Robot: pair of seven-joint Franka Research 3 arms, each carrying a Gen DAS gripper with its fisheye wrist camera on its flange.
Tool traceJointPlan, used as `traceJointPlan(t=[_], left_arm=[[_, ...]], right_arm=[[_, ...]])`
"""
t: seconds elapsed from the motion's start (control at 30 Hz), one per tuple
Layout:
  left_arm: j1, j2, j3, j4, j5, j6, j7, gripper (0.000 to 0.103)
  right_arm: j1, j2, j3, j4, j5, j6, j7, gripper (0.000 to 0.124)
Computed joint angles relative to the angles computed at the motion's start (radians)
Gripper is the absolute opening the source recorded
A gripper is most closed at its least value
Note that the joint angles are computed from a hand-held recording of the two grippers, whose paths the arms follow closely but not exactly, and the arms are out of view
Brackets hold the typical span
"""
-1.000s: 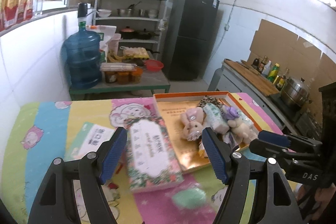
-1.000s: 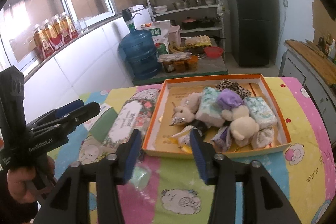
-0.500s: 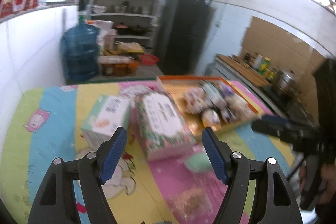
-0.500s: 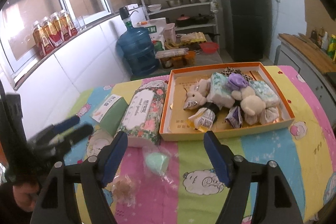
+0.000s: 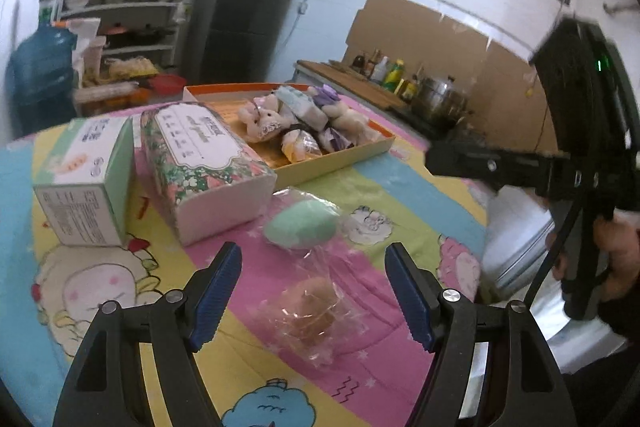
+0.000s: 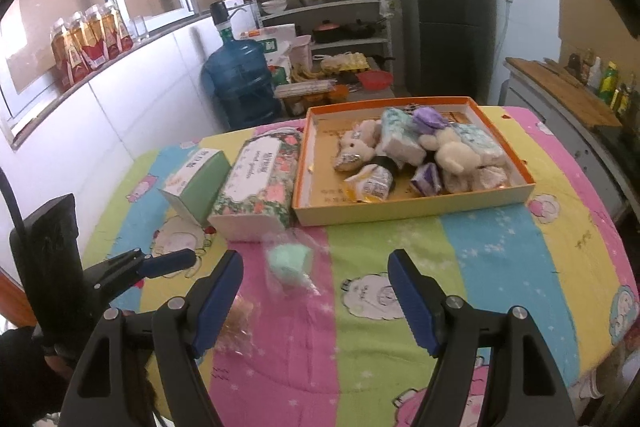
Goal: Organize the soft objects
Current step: 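Withdraw both grippers from the box toward the bagged bread and sponge, then grasp the bagged bread roll with left gripper while right gripper grasps the green sponge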
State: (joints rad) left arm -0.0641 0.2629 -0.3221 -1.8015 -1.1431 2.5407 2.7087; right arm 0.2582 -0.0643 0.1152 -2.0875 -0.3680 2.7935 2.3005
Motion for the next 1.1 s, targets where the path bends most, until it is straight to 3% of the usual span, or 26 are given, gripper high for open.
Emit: traceJointPlan(t=[0.1, 0.27, 0.43, 0.6, 0.9, 1.1], left_arm=[[0.010, 0.007, -0.003, 0.003, -0.042, -0.011, 0.015, 0.076], [-0.023, 0.019, -0.003, -0.003, 0.090, 0.021, 0.034, 0.076], [-0.047, 0.031, -0.019, -0.015, 0.206, 0.065, 0.039, 0.076], [-0.067, 0.061, -0.010, -0.002, 0.397, 0.102, -0.148, 0.075], [-0.008, 0.034, -0.073, -0.049, 0.375, 0.169, -0.152, 0.063], [0.000, -0.036, -0.054, -0.138, 0.312, 0.319, -0.248, 0.062]], right_arm=[[-0.012, -0.037, -0.006, -0.056, 0.008, 0.056, 0.007, 0.075], [-0.045, -0.073, 0.006, -0.120, 0.087, 0.153, -0.026, 0.075], [-0.056, -0.056, 0.025, -0.099, 0.120, 0.129, -0.059, 0.075], [-0.037, -0.030, 0.015, -0.076, 0.171, 0.109, -0.104, 0.075], [0.021, 0.076, -0.013, 0.019, 0.314, 0.060, -0.283, 0.075], [0.050, 0.178, -0.026, 0.112, 0.458, 0.035, -0.444, 0.075]])
